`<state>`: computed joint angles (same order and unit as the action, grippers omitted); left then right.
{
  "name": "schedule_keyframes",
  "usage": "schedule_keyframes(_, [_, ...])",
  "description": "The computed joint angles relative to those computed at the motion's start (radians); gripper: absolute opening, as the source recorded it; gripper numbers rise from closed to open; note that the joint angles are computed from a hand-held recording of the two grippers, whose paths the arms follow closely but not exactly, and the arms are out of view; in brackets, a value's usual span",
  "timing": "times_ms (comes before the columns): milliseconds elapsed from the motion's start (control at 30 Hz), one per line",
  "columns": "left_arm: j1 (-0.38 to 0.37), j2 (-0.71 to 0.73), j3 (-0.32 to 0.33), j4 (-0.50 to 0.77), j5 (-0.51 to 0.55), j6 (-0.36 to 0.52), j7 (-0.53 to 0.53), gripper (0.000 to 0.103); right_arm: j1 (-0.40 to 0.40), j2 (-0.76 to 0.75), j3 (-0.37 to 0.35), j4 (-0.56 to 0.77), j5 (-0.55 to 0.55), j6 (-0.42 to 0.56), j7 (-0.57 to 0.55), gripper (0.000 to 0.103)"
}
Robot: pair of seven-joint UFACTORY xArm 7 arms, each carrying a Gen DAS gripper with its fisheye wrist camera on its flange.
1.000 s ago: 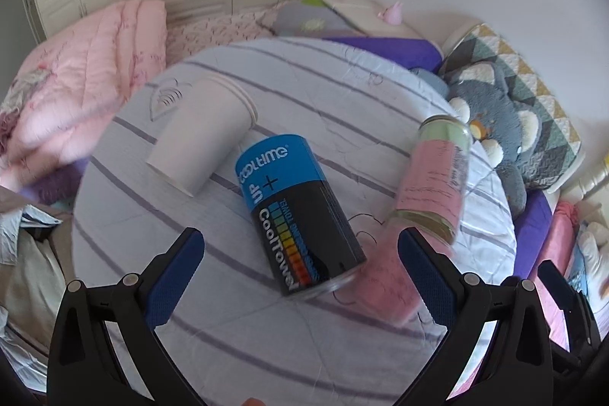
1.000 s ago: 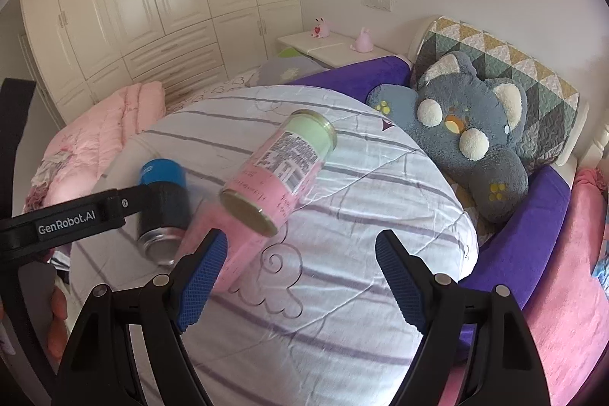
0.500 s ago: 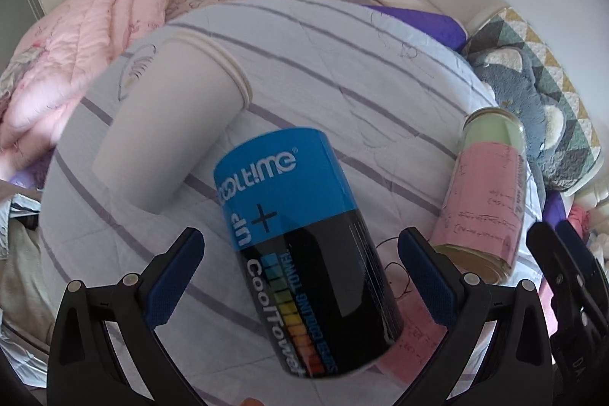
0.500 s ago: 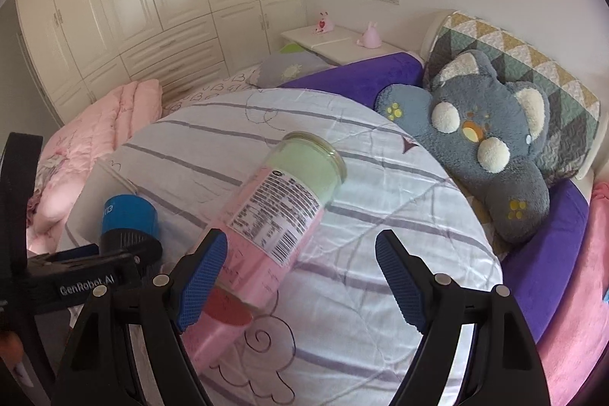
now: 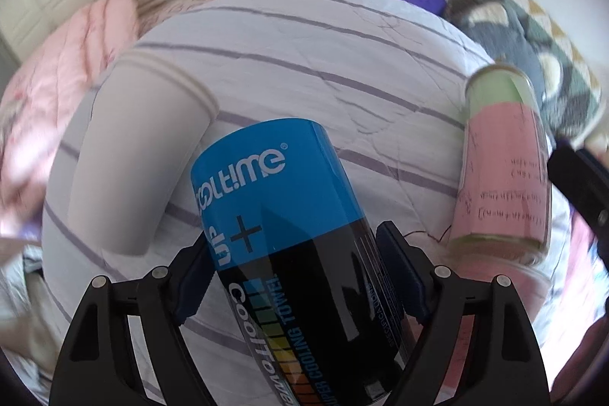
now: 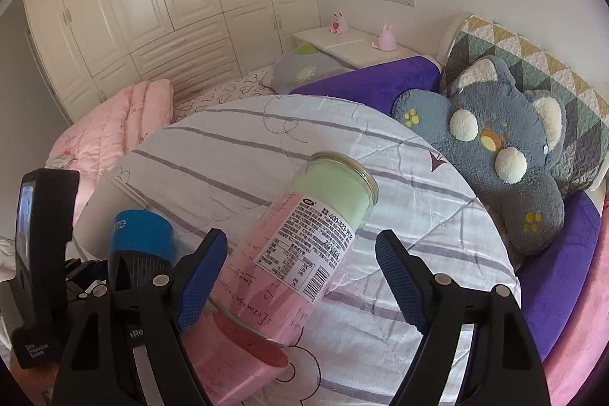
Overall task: Flip cup upright
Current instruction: 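Tilt the held blue can upright with the left gripper and open it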
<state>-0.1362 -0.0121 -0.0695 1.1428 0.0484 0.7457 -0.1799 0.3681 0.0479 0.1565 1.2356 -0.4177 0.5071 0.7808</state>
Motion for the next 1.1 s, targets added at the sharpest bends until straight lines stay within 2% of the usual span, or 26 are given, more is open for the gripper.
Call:
schedule_keyframes(200, [-0.003, 0.017, 0.0, 0.024, 0.094, 0.005, 0.139, 0.082, 0.013, 0.027, 0.0, 0.034, -0.019, 0.018, 0.009, 0.082])
schedule_keyframes(300, [-0.004, -0.001, -0.002, 0.003, 0.141, -0.005, 0.173, 0.082, 0.023, 0.041, 0.0, 0.048, -0.007, 0.032, -0.002, 0.082])
schedule_keyframes(600, [0.006, -0.075, 0.0, -0.086, 0.128, -0.068, 0.312, 0.081, 0.053, 0.046, -0.001, 0.078, -0.036, 0.071, 0.016, 0.082])
schedule_keyframes(700, [0.008, -0.11, -0.001, -0.132, 0.146, -0.122, 0.372, 0.081, 0.063, 0.044, 0.006, 0.079, -0.035, 0.086, 0.027, 0.082])
schedule_keyframes(833, [0.007, -0.156, 0.004, -0.179, 0.13, -0.143, 0.473, 0.081, 0.07, 0.033, 0.013, 0.071, -0.024, 0.115, 0.041, 0.082])
schedule_keyframes(1100, [0.008, -0.193, -0.005, -0.213, 0.11, -0.141, 0.524, 0.081, 0.075, 0.028, 0.021, 0.066, -0.03, 0.142, 0.069, 0.081])
